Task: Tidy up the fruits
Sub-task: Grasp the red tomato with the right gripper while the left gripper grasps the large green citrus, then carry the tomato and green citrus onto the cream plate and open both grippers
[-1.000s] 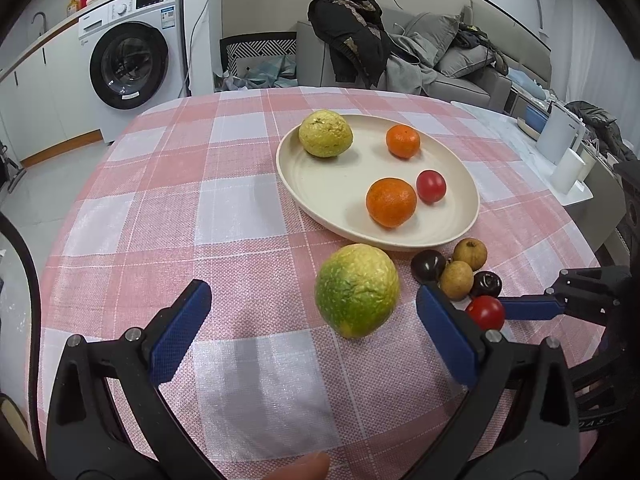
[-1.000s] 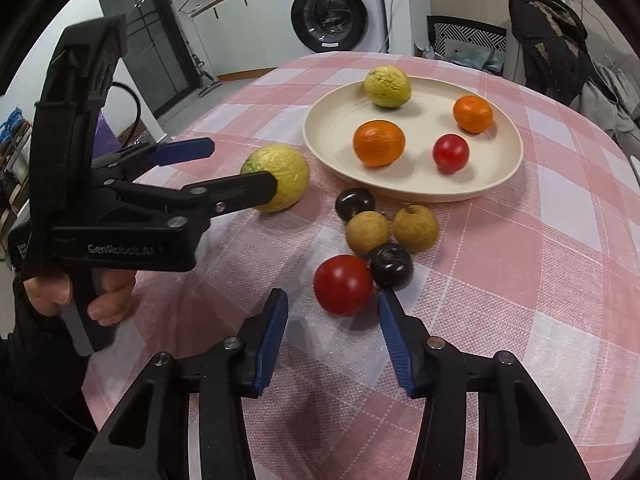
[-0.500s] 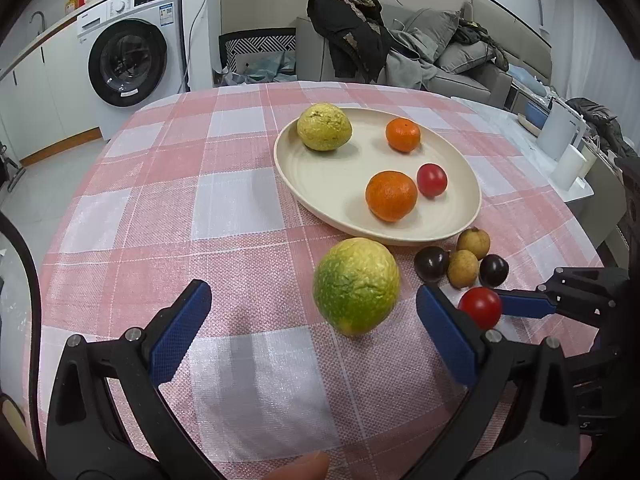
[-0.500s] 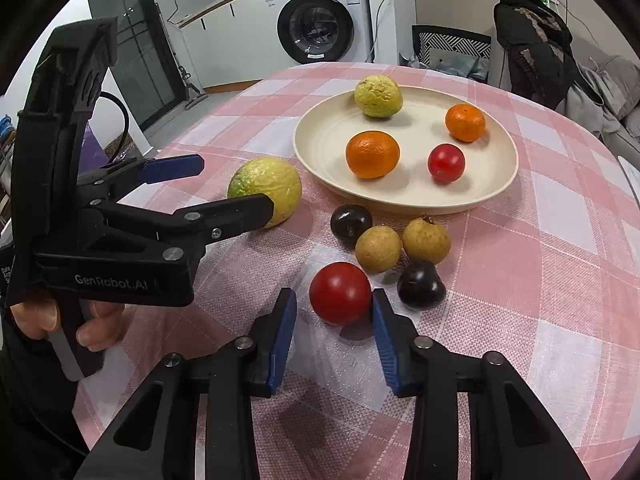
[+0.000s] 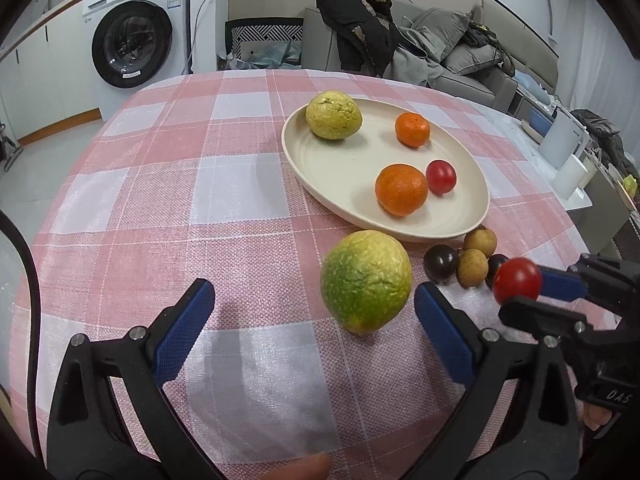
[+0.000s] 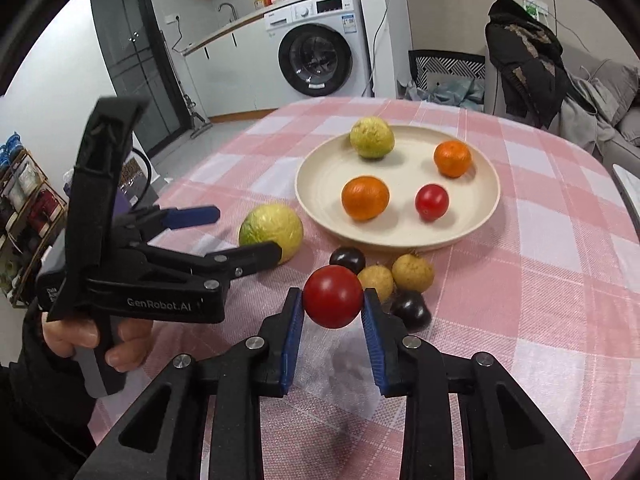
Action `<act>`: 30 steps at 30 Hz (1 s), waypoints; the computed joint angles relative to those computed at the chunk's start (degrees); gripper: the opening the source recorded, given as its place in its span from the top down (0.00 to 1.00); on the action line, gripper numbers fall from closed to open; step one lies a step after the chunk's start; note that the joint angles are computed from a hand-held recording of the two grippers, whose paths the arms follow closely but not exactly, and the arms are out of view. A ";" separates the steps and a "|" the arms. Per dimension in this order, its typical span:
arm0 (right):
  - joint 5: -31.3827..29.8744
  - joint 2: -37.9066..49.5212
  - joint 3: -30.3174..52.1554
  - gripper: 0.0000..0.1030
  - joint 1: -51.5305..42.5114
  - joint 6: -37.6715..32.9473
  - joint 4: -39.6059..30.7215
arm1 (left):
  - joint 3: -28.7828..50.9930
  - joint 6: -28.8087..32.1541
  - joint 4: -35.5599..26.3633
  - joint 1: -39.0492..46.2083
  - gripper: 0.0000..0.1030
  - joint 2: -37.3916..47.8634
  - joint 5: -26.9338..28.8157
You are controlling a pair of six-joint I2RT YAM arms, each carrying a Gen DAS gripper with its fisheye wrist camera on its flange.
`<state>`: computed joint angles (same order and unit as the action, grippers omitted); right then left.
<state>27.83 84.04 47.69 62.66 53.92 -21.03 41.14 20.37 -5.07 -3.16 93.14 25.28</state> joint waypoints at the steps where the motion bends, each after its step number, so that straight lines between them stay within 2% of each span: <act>1: 0.23 -0.57 -0.22 0.70 -0.08 0.05 -0.13 | 0.21 0.23 -0.39 -0.02 0.10 0.18 0.40; 4: 0.81 -1.94 -0.85 0.70 -0.49 0.57 -0.61 | 1.38 1.32 -2.41 -0.04 0.26 1.29 2.74; 6: 0.87 -2.43 -1.07 0.70 -0.89 0.81 -0.81 | 1.88 2.19 -3.73 0.06 0.49 1.81 4.90; 7: 0.95 -2.67 -1.12 0.70 -0.97 0.86 -1.03 | 2.30 3.17 -4.81 0.18 0.57 2.22 6.51; 14: 1.45 -2.97 -1.77 0.70 -1.29 0.83 -0.81 | -0.13 3.32 -2.26 -1.18 0.58 0.05 4.87; 30: 5.06 -5.41 -4.48 0.70 -1.85 2.65 -0.16 | -1.54 1.15 -0.78 1.53 0.57 -6.09 7.66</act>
<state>32.89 78.63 43.21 60.81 56.56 -21.19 39.60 21.52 -5.85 -1.63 87.05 32.94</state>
